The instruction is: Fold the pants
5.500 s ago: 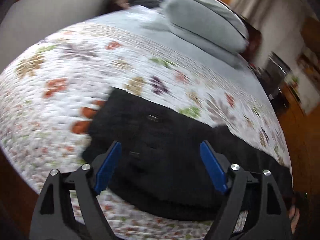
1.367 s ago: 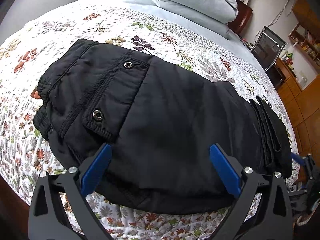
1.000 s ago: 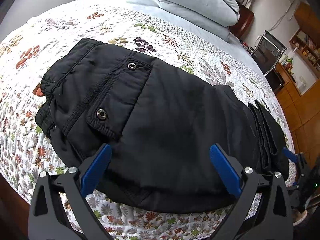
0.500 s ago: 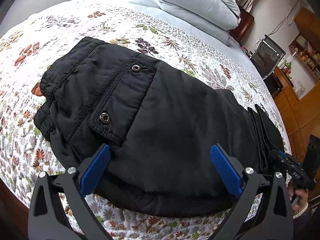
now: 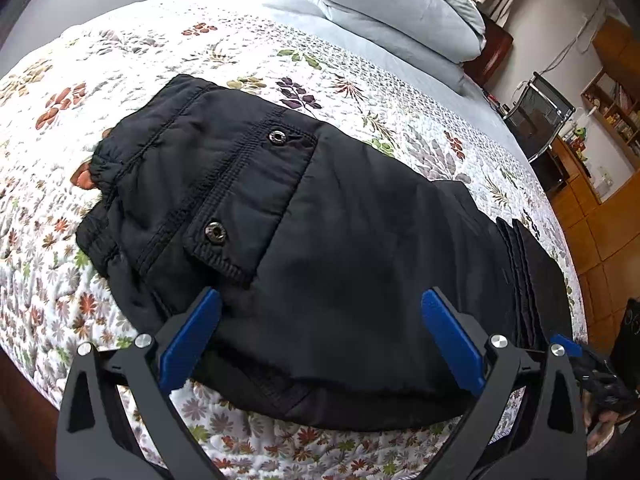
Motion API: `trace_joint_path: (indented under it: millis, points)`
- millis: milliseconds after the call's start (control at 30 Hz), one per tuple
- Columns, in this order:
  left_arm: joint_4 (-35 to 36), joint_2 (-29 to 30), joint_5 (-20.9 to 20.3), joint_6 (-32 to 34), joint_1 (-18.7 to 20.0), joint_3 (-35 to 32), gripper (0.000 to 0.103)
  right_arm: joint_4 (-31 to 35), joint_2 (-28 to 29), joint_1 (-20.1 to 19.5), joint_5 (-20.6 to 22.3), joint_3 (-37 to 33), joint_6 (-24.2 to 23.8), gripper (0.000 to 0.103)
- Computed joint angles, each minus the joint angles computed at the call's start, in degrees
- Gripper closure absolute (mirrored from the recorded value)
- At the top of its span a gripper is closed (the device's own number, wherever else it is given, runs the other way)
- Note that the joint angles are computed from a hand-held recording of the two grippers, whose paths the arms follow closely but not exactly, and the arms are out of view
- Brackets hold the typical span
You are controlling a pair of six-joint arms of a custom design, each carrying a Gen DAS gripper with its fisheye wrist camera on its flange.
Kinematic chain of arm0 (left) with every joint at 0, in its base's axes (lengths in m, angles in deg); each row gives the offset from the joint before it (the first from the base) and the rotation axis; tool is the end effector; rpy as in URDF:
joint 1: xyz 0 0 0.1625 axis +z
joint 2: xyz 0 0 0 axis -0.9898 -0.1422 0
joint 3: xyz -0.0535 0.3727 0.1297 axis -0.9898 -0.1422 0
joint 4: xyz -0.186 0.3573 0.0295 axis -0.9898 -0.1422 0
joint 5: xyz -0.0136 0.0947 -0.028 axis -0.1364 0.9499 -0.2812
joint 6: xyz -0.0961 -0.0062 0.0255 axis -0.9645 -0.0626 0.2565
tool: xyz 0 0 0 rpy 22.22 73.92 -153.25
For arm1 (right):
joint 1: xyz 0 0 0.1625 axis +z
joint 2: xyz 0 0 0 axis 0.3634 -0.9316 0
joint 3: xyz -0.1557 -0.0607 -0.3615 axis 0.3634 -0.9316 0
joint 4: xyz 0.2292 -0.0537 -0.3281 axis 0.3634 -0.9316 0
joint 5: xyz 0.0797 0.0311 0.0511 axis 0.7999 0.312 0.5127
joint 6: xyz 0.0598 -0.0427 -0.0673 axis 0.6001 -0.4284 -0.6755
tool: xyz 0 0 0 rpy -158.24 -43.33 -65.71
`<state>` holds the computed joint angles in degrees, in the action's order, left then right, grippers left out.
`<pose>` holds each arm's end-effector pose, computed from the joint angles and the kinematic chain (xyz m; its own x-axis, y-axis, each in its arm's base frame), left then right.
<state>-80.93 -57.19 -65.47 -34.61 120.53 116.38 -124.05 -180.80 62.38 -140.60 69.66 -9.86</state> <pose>-0.2056 -0.4176 0.1713 -0.9223 -0.0488 -0.3834 0.1725 0.8357 -0.5214 0.0978 -0.3486 0.4093 -0.8930 -0.4011 0.2039 -0.4494 0.8181 -0.3588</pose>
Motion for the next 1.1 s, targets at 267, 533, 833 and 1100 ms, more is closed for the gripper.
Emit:
trace_joint_path:
  millis: [267,533,833,1100]
  points:
    - [2.3,-2.5,0.1,-3.7,-1.0,1.0,0.003,11.6,-8.2,-19.0,18.4,3.6,8.7,0.049]
    - [9.1,-7.3,3.2,-8.7,-2.9,2.2,0.003,3.7,-3.9,-25.9,27.3,5.8,22.6,0.043]
    - [13.9,-12.3,4.4,-15.6,-2.1,4.2,0.003,1.9,-6.0,-28.1,32.9,7.9,31.9,0.029]
    - [14.7,-11.9,5.1,-14.8,-2.2,3.8,0.003,-5.9,-3.1,-23.1,24.6,8.1,35.7,0.081]
